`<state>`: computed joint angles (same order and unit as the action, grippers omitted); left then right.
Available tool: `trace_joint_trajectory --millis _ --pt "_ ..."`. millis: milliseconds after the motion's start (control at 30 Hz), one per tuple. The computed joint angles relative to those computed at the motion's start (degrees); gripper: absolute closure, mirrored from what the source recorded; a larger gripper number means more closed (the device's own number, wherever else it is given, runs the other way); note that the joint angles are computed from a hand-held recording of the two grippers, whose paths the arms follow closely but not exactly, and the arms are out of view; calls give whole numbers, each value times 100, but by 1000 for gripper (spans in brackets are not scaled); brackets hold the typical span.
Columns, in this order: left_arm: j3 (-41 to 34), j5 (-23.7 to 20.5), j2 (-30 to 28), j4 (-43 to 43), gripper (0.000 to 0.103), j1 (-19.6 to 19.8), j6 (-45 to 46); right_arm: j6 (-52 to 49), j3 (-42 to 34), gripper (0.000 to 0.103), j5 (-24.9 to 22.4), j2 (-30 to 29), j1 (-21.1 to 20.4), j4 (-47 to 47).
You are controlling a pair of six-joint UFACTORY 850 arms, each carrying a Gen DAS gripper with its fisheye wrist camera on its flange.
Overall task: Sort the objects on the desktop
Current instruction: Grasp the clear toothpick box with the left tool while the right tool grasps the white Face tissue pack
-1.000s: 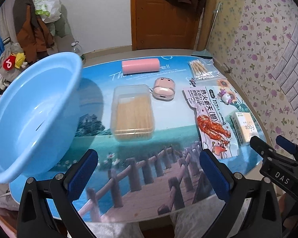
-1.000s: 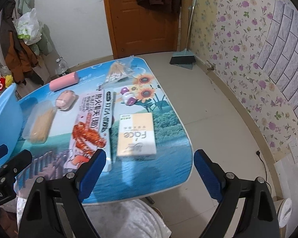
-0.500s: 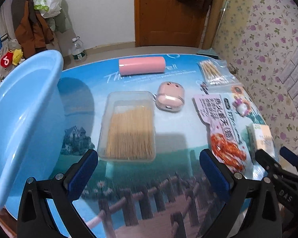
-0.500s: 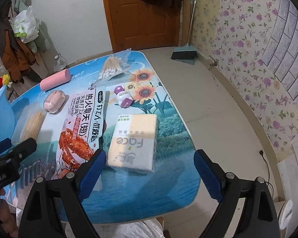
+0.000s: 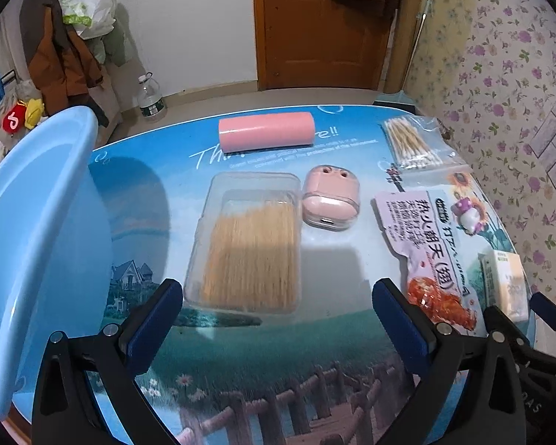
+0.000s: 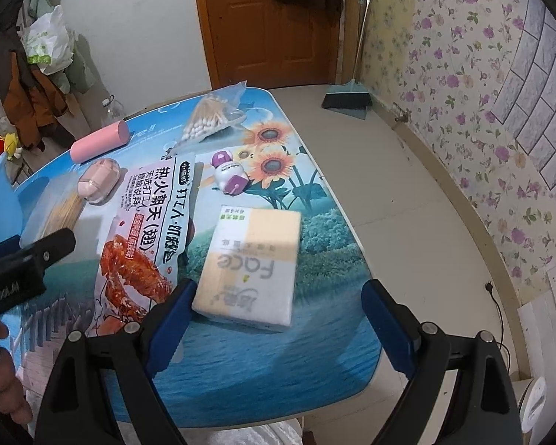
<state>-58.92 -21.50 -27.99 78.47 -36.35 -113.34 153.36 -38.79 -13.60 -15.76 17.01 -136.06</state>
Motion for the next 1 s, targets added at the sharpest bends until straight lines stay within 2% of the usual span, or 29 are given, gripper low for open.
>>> trace_joint_trajectory --millis 133,233,333,500,700,1000 --pt "-74 -56 -59 91 0 45 97 -6 8 12 -12 10 14 -18" --pt "-98 -49 -87 196 1 92 61 37 1 17 -27 9 18 -79" --pt "-62 101 -77 422 9 145 -88 -119 -19 20 -74 -16 49 41" --pt "-71 328 -144 74 22 228 343 -351 -26 21 -144 -34 111 269" --pt "-4 409 -135 408 23 258 45 -235 9 21 -247 -31 154 178" --pt "138 384 -105 1503 22 236 -944 122 85 21 -441 -33 182 -146"
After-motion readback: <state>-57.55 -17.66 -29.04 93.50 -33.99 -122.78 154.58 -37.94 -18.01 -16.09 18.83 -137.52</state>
